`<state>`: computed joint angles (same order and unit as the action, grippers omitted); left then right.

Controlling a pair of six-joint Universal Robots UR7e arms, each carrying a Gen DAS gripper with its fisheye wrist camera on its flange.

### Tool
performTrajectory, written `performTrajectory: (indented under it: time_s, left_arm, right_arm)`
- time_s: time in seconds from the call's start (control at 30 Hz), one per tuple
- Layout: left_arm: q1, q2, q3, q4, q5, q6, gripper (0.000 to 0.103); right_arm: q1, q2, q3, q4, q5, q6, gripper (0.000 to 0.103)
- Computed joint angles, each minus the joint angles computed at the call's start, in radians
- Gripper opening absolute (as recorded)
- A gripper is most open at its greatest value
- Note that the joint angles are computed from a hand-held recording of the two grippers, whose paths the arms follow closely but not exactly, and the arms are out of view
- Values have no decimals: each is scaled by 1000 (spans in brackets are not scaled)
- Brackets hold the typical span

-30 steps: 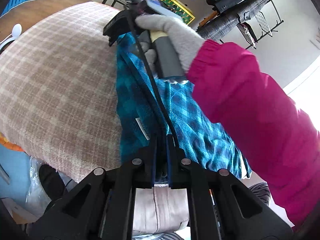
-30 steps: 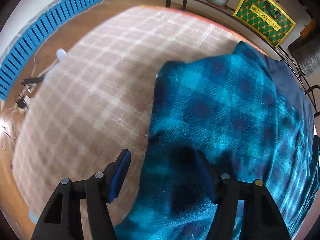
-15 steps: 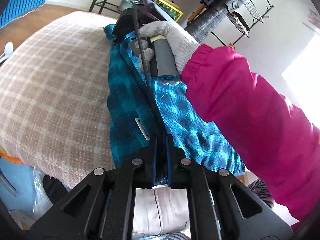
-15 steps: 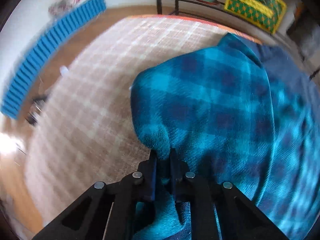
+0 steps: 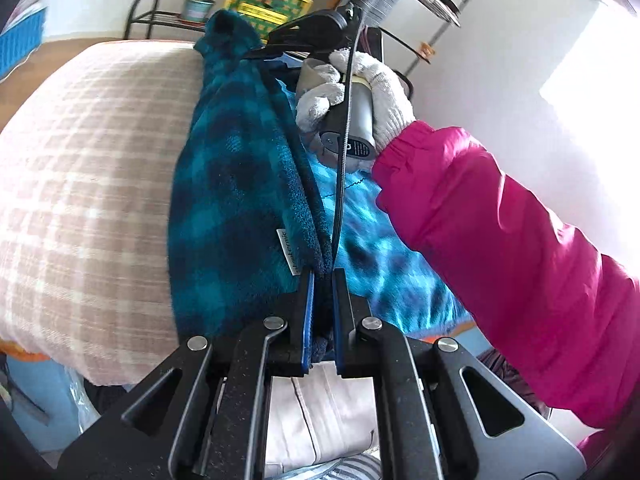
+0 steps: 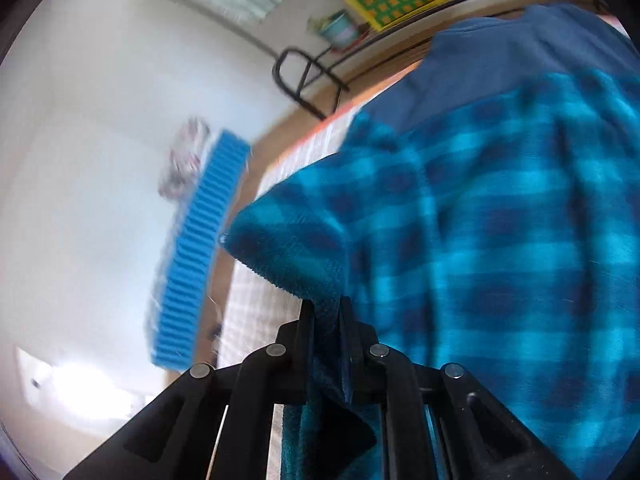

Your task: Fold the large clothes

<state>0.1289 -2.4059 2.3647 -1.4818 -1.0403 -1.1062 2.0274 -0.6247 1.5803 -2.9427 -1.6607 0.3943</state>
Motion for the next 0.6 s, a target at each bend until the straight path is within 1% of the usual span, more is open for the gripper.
performTrajectory:
  time_s: [0.1, 0.17, 0.23, 0.3, 0.43, 0.5, 0.57, 0.6]
  left_arm:
    - [6, 41, 19, -52, -32, 49, 5]
    - [26, 70, 30, -89, -56, 83, 5]
    - [47, 90, 41, -117, -74, 103, 5]
    - [60, 90, 49, -123, -83, 114, 5]
    - [77, 95, 52, -127, -86, 130, 5]
    - [79, 108, 54, -140, -91, 130, 5]
    - [70, 109, 58, -145, -98, 127, 6]
    - [73, 111, 61, -153, -101, 135, 6]
  right_arm:
    - [-44, -59, 142, -163, 52, 66, 8]
    - [-69, -91, 203, -192, 33, 103, 8]
    - [-92, -107, 231, -177, 12, 125, 8]
    - [-107, -109, 248, -178, 13, 144, 8]
    - [-118, -109, 238, -154, 12, 132, 8]
    - [-104, -102, 207, -98, -28, 112, 8]
    - [-108, -113, 200, -78, -24, 94, 9]
    - [-108, -122, 202, -70, -21, 77, 12]
